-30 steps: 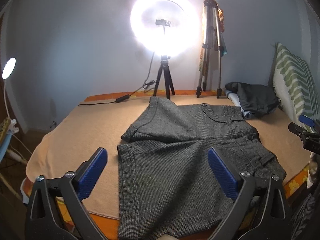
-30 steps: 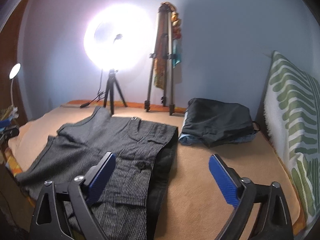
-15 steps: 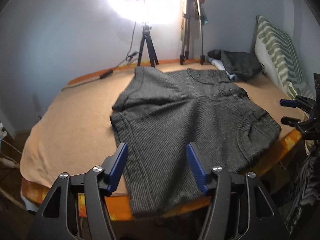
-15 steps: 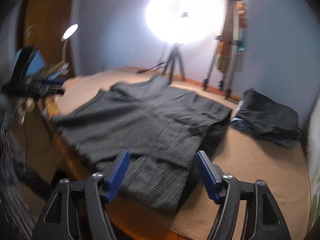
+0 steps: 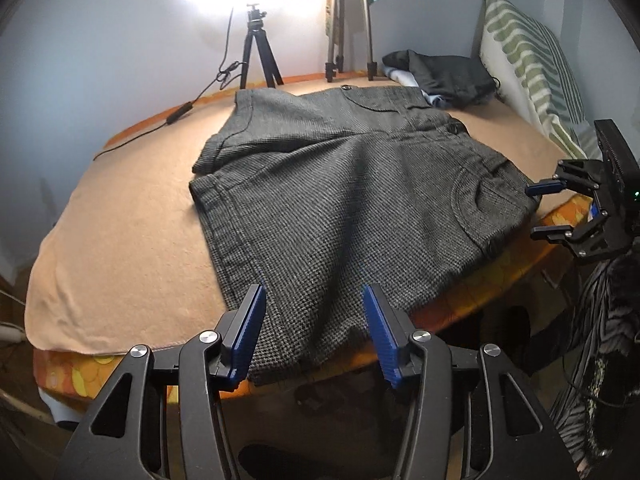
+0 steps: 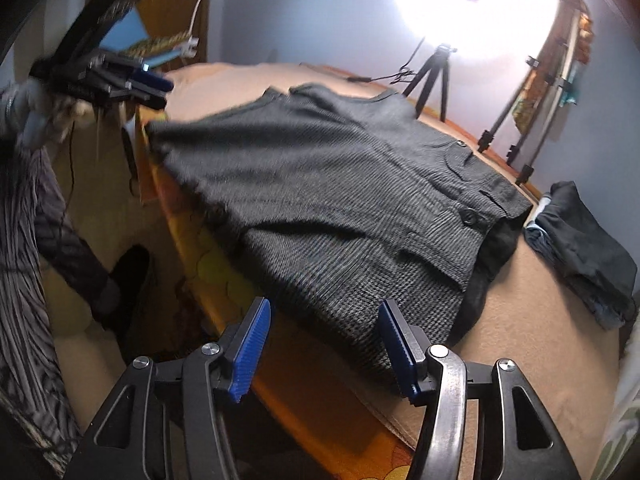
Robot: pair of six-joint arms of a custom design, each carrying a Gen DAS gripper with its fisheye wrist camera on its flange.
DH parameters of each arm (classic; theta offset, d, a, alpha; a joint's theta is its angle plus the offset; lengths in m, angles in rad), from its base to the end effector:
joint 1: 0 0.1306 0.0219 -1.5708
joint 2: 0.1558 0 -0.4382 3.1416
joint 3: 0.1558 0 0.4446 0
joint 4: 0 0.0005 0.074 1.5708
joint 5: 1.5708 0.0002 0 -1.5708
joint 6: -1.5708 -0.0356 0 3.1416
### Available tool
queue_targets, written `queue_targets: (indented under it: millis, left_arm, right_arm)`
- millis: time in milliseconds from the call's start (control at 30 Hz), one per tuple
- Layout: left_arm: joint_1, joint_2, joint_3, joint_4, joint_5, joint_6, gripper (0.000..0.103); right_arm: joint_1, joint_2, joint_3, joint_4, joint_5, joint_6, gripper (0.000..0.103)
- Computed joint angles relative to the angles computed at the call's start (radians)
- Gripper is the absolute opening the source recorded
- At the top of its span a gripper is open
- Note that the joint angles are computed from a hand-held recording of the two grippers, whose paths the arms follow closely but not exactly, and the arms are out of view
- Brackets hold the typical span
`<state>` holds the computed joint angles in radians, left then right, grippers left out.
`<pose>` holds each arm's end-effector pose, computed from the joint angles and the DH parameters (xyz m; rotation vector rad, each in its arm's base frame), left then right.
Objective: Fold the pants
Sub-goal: 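Grasp the grey pants' leg hem with the right gripper while the left gripper grasps beside it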
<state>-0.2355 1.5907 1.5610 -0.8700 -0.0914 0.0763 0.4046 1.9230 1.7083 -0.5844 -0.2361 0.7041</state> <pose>0.5946 -0.1398 0.4630 0.1568 2.4604 -0.0221 0.6818 0.3005 0.3408 -1.3293 1.9326 0.1328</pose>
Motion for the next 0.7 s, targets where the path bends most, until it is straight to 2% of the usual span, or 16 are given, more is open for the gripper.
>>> queue_targets:
  millis: [200, 300, 500, 700]
  left_arm:
    - [0.005, 0.012, 0.005, -0.005, 0.007, -0.022, 0.05]
    - [0.006, 0.019, 0.01, -0.009, 0.009, -0.026, 0.05]
    - [-0.017, 0.014, 0.001, 0.005, 0.025, -0.082, 0.05]
    - [-0.052, 0.031, 0.005, 0.003, 0.028, -0.174, 0.05]
  right_arm:
    - [0.014, 0.007, -0.011, 0.027, 0.082, 0.062, 0.056]
    - [0.021, 0.009, -0.021, 0.057, 0.129, 0.076, 0.043]
    - [0.007, 0.012, 0.008, 0.052, 0.07, 0.008, 0.022]
    - [0.003, 0.027, 0.065, 0.049, 0.044, -0.066, 0.014]
